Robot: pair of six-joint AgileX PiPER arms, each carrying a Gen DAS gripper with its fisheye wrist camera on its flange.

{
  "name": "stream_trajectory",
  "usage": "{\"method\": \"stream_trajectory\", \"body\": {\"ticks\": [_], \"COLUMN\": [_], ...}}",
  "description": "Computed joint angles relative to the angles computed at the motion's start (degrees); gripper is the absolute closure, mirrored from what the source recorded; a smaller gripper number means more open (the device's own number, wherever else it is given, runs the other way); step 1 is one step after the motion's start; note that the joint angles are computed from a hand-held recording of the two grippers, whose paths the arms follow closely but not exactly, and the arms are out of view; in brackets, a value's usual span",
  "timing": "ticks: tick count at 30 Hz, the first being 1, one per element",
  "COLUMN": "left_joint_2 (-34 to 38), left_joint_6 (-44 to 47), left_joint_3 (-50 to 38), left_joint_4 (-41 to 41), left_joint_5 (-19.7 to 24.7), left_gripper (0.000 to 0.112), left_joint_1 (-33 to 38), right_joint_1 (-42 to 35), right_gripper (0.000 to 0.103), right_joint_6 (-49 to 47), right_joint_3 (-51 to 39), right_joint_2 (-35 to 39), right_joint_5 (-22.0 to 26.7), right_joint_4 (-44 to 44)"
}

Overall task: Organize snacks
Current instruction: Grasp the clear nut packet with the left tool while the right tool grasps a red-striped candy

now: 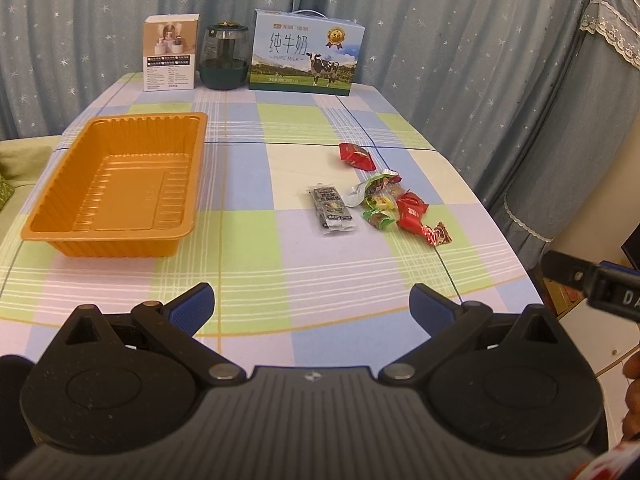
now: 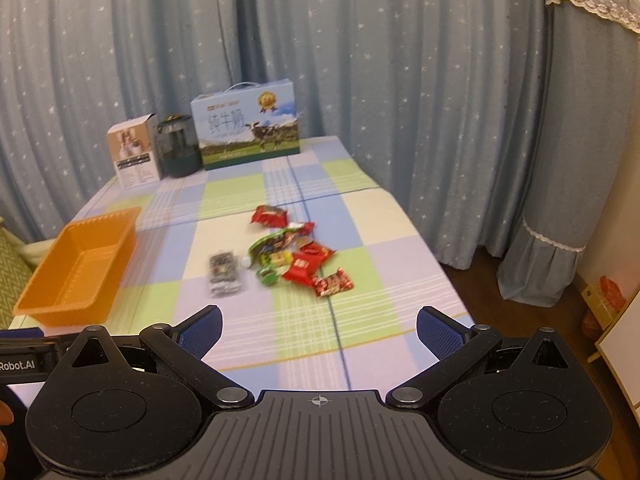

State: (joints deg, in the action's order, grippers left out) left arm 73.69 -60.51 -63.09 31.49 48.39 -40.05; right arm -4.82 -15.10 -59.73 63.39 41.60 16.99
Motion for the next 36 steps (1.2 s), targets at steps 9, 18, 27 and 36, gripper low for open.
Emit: {"method": "stream_trajectory", "body": {"ticks": [9, 18, 27, 36], "left_joint_2": [8.05, 19.89, 30.58, 34.76], "left_joint_6": [8.72, 20.81, 27.77, 30.22], "left_joint_3": [-2.68, -8.31, -14.99, -17.1], "left_joint_4": [-4.84, -14.25, -18.0, -20.24], "left_joint_5": [-8.88, -17.4, -21.03, -23.25], "left_gripper": [0.009, 0.009, 0.009, 0.009], "left_joint_1": [8.9, 16.96, 19.32, 20.64], "right_joint_1": [-2.86, -3.21, -1.65, 1.22], "right_gripper": [0.001, 0.028, 0.05, 0.056], "right_joint_6": [-7.49, -17.1, -15.18, -4.62], "right_joint_3": [-0.95, -3.21, -10.25, -14.85], "right_joint_2": [8.33, 23.31, 37.54, 43.32], "right_joint_5": [-6.57, -11.72, -15.27, -19.67], "right_joint_4": [5.6, 16.92, 22.47, 16.52]}}
